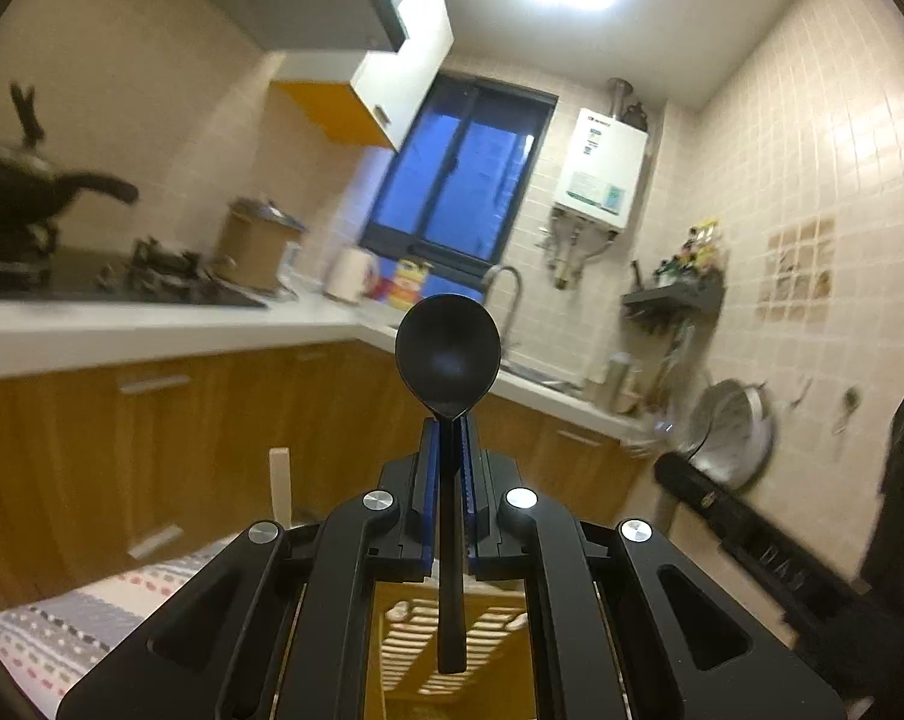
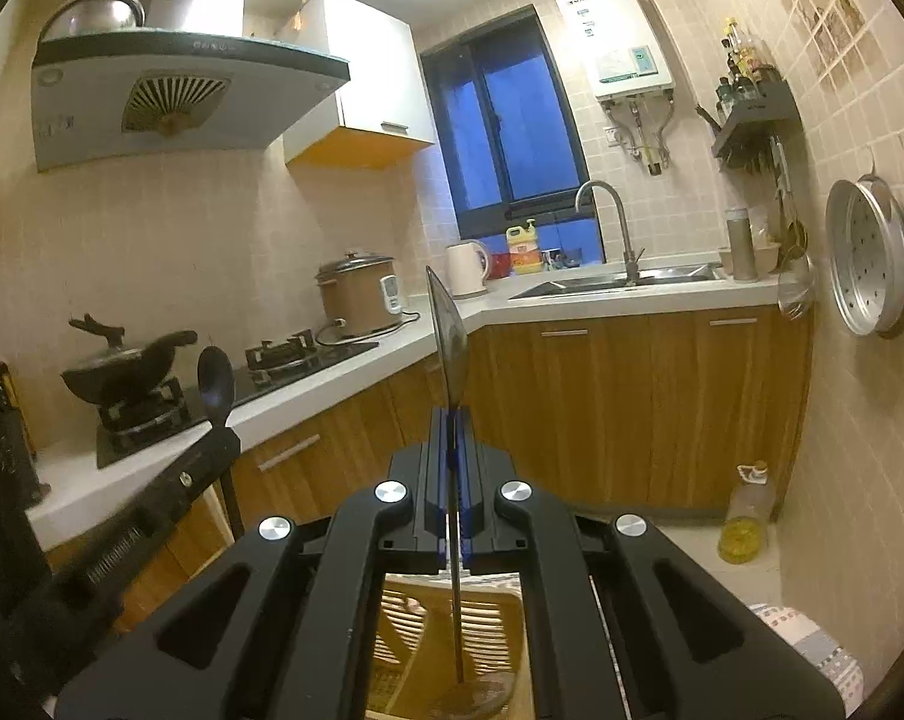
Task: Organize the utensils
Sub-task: 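Lift both held spoons and carry them over the beige basket, then open both tools to drop the spoons into the basket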
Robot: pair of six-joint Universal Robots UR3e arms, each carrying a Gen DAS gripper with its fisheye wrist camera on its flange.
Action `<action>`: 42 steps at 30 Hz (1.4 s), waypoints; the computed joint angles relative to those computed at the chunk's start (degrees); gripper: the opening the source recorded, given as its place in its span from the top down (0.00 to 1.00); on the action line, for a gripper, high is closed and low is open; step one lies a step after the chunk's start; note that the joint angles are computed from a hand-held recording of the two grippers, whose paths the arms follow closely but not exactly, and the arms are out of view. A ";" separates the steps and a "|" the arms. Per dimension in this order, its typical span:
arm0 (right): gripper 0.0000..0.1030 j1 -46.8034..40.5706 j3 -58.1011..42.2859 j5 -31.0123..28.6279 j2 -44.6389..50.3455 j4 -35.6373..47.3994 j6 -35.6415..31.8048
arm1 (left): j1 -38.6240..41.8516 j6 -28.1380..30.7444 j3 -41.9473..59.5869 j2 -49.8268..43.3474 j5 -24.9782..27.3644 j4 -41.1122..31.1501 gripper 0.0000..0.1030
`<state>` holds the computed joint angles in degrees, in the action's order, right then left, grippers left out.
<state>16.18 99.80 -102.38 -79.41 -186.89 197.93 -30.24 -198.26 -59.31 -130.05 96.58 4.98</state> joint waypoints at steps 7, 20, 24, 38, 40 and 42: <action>0.99 0.02 3.79 -0.16 -0.30 -3.60 -0.35 | -4.03 4.97 3.17 -4.05 7.42 0.03 0.95; 0.82 -3.18 11.86 6.86 -8.47 1.55 2.15 | -2.64 5.10 -12.66 6.46 5.09 1.68 0.65; 0.70 -1.43 12.61 5.08 -11.36 3.51 1.35 | -1.82 4.50 -19.54 12.27 4.05 2.47 0.65; 0.43 12.99 12.53 -8.27 -23.04 14.18 1.36 | 0.62 5.15 -40.84 35.46 -1.20 -0.17 0.60; 0.43 15.45 12.05 -10.36 -24.18 15.79 1.57 | 1.33 4.78 -43.14 38.72 -2.02 -1.64 0.60; 0.42 17.84 11.47 -12.09 -25.29 18.02 2.04 | 2.14 4.40 -45.23 41.89 -2.86 -3.24 0.59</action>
